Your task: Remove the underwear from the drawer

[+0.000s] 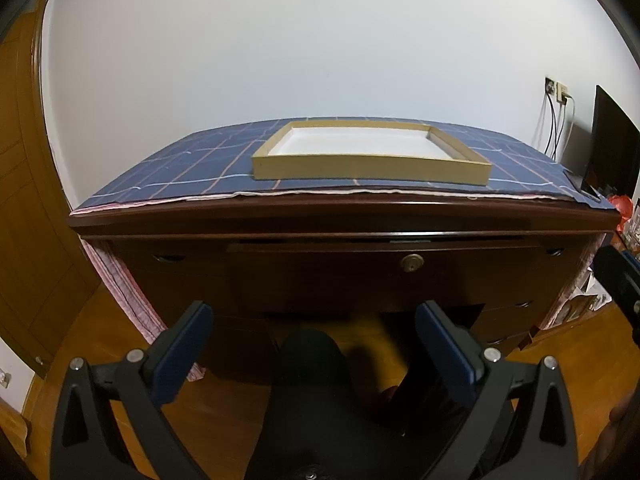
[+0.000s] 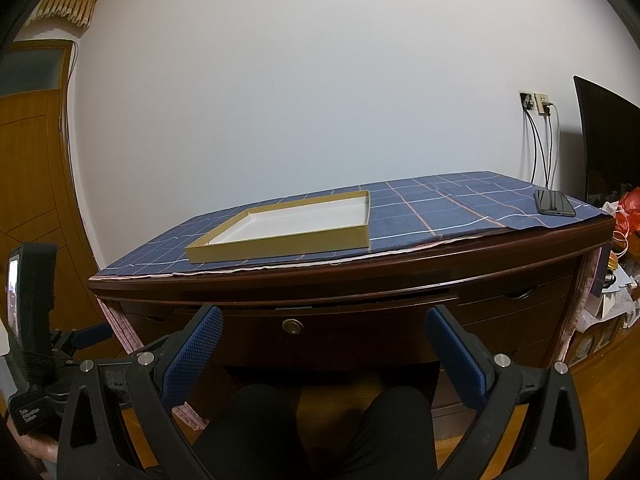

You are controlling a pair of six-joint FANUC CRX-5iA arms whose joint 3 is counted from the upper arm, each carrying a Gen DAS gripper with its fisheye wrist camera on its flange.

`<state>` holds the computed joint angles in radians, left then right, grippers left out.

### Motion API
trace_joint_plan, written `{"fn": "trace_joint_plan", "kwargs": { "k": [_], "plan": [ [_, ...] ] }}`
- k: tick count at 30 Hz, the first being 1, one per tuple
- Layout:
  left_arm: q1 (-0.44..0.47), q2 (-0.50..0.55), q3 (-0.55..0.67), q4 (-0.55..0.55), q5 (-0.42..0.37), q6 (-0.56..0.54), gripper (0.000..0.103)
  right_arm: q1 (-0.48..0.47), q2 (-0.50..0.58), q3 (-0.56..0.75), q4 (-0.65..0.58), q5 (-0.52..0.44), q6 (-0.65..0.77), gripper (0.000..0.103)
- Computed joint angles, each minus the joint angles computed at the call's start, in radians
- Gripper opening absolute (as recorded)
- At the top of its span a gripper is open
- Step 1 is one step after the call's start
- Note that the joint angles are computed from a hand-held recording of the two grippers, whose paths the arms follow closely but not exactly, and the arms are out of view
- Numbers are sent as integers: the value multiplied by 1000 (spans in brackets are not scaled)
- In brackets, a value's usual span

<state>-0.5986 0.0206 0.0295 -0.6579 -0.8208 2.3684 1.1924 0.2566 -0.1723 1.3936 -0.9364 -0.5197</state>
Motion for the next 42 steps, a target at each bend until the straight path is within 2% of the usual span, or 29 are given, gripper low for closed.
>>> {"fn": "trace_joint_plan", "kwargs": {
  "k": [32, 42],
  "plan": [
    [-4, -3, -4, -10, -1, 7, 103, -2, -1, -1, -7, 6, 0, 103],
    [13, 6, -4, 29, 5, -23, 103, -2, -2, -2, -35, 16, -7, 103]
  ]
}}
